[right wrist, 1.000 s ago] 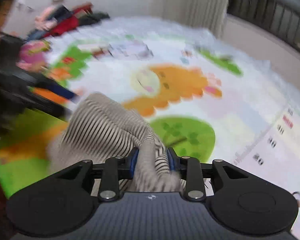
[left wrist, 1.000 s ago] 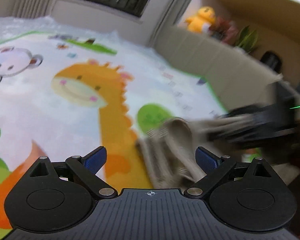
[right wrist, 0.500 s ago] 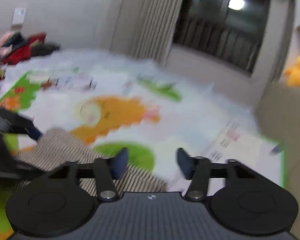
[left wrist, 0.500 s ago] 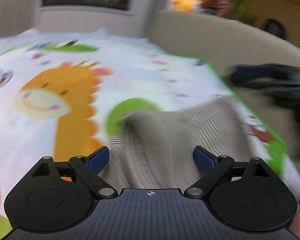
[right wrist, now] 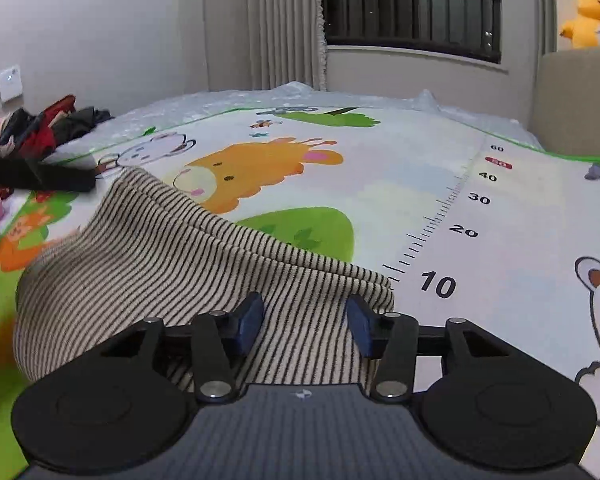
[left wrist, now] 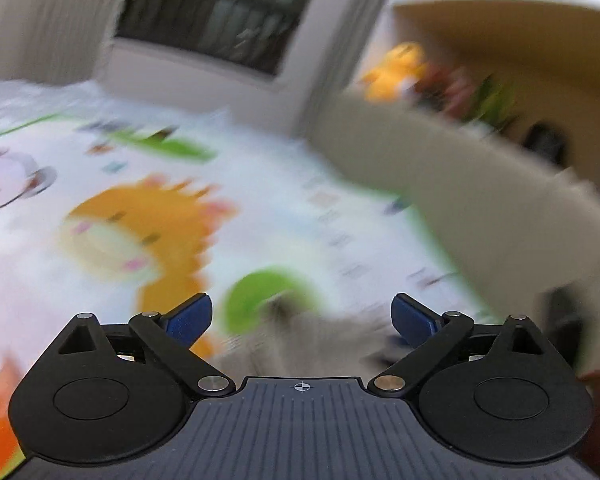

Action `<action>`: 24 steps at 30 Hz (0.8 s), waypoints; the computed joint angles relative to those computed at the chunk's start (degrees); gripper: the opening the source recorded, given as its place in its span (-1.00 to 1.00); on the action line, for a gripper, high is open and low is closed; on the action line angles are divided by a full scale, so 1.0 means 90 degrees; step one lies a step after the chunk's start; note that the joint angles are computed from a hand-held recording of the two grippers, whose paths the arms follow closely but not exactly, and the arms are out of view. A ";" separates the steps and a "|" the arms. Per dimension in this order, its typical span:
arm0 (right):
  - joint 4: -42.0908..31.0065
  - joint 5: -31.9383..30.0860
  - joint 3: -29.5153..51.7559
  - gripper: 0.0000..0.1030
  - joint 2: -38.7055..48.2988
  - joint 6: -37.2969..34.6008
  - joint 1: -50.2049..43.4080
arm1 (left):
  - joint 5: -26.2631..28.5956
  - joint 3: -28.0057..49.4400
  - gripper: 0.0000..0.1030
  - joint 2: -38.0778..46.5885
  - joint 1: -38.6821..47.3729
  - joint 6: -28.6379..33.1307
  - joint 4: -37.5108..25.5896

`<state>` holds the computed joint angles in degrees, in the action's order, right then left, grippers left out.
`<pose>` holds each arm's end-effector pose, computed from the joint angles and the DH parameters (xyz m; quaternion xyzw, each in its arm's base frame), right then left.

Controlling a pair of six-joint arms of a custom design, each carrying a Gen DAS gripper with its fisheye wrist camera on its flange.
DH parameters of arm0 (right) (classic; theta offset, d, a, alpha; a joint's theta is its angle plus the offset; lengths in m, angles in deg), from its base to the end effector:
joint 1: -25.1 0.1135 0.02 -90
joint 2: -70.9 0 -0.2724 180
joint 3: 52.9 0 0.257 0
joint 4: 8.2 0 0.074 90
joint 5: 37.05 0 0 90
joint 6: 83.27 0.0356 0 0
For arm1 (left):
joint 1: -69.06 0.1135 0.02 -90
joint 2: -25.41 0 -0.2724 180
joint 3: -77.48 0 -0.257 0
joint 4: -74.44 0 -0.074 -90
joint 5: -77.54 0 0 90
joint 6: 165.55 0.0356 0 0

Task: Fold clothes

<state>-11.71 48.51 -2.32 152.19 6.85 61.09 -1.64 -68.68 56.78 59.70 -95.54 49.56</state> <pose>0.2332 0.1728 0.1899 -0.2892 0.8347 0.1774 0.4338 0.1419 -0.0302 0.2248 -0.0244 0.8286 -0.2161 0.5158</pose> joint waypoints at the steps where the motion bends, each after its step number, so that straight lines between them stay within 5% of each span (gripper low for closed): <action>1: 0.0051 0.0014 -0.0007 0.02 0.0039 0.0015 -0.0007 | 0.0082 -0.0075 0.92 0.0026 -0.0137 -0.0060 0.0227; 3: 0.0333 0.0069 -0.0149 0.05 0.0091 0.0162 0.0009 | 0.0246 -0.0226 0.92 0.0113 -0.0404 -0.0175 0.0724; 7: 0.1396 0.0197 -0.0727 0.22 0.0132 0.0658 0.0053 | -0.0702 -0.0557 0.84 0.1797 -0.0852 -0.0412 0.1786; 9: 0.1660 0.0237 -0.0885 0.46 0.0149 0.0870 0.0005 | -0.0852 -0.0692 0.79 0.2438 -0.0794 -0.0561 0.2256; 15: 0.1785 -0.0097 -0.0893 0.62 0.0286 0.1169 -0.0217 | -0.1211 -0.1094 0.94 0.2367 -0.0946 -0.0614 0.2808; 18: 0.1877 -0.0239 -0.0970 0.76 0.0301 0.1405 -0.0354 | -0.0836 -0.1140 0.95 0.2391 -0.0670 -0.0650 0.2953; 24: 0.2166 0.0379 -0.1239 0.88 0.0157 0.1403 -0.0061 | -0.0846 -0.1292 0.97 0.2574 -0.0687 -0.0662 0.3361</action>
<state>7.79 51.92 -13.47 153.60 19.48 60.54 -9.26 -80.31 79.95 53.52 -101.50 79.81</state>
